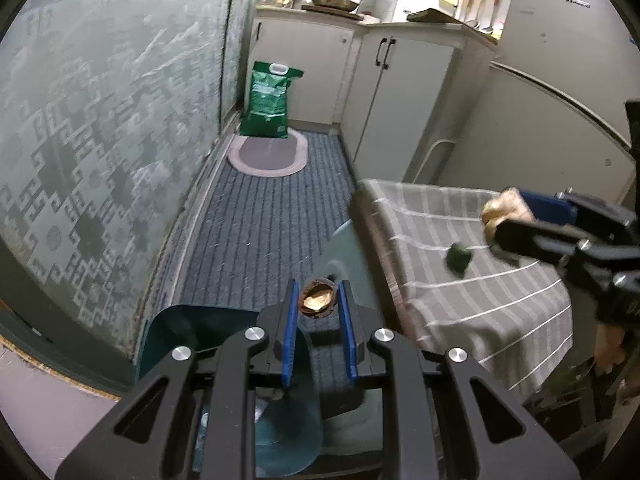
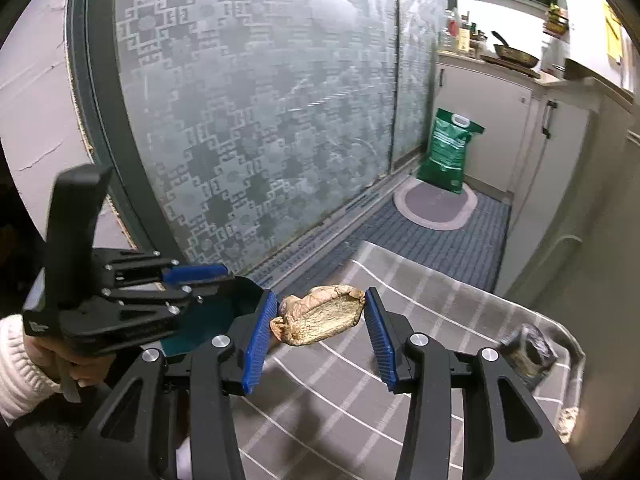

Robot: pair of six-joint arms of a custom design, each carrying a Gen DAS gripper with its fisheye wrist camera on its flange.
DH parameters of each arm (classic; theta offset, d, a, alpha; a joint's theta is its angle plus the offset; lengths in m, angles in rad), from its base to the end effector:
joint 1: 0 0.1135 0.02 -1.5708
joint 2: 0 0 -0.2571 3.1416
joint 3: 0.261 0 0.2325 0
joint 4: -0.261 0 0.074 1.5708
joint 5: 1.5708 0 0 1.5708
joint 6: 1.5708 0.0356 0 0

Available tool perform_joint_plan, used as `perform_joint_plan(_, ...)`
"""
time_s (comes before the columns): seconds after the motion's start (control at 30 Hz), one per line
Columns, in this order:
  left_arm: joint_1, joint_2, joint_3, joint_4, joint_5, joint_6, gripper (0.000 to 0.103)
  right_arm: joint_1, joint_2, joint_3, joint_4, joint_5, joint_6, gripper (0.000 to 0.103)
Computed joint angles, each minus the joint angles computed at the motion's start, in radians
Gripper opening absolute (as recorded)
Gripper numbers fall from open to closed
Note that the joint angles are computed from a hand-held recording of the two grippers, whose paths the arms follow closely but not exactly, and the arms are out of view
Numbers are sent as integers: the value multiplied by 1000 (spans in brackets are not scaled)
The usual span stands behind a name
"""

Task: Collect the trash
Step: 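Grasp the nut shell with the left tool and drop it into the bin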

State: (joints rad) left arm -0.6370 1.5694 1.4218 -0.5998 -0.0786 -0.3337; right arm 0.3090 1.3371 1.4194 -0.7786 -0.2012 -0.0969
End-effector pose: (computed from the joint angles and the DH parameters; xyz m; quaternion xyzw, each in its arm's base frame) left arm 0.2677 -0.1946 0.3225 0.1228 0.9076 -0.1547 0.3705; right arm 0.2483 0.0867 0.3720 -0.2233 0.8743 0.1351 0.4093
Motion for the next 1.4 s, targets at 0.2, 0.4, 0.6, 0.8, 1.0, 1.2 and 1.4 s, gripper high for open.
perform_joint_plan(0.2, 54, -33, -112, 15, 38, 27, 21, 90, 68, 58, -3, 52, 32, 46)
perform_joint_plan(0.4, 83, -16, -195, 34, 61, 62, 21, 163, 141, 124, -13, 77, 66, 46)
perform_joint_plan(0.6, 112, 30, -252, 51, 79, 92, 21, 208, 194, 173, -21, 87, 89, 46)
perform_joint_plan(0.8, 134, 80, -272, 51, 99, 119, 22, 233, 245, 218, -31, 95, 106, 46)
perform_joint_plan(1.0, 153, 75, -297, 52, 125, 135, 25, 258, 292, 254, -50, 108, 122, 46)
perform_joint_plan(1.2, 177, 4, -317, 42, 133, 137, 25, 282, 344, 275, -61, 122, 158, 46)
perform_joint_plan(1.4, 225, -121, -317, 13, 102, 136, 25, 310, 401, 309, -74, 143, 182, 46)
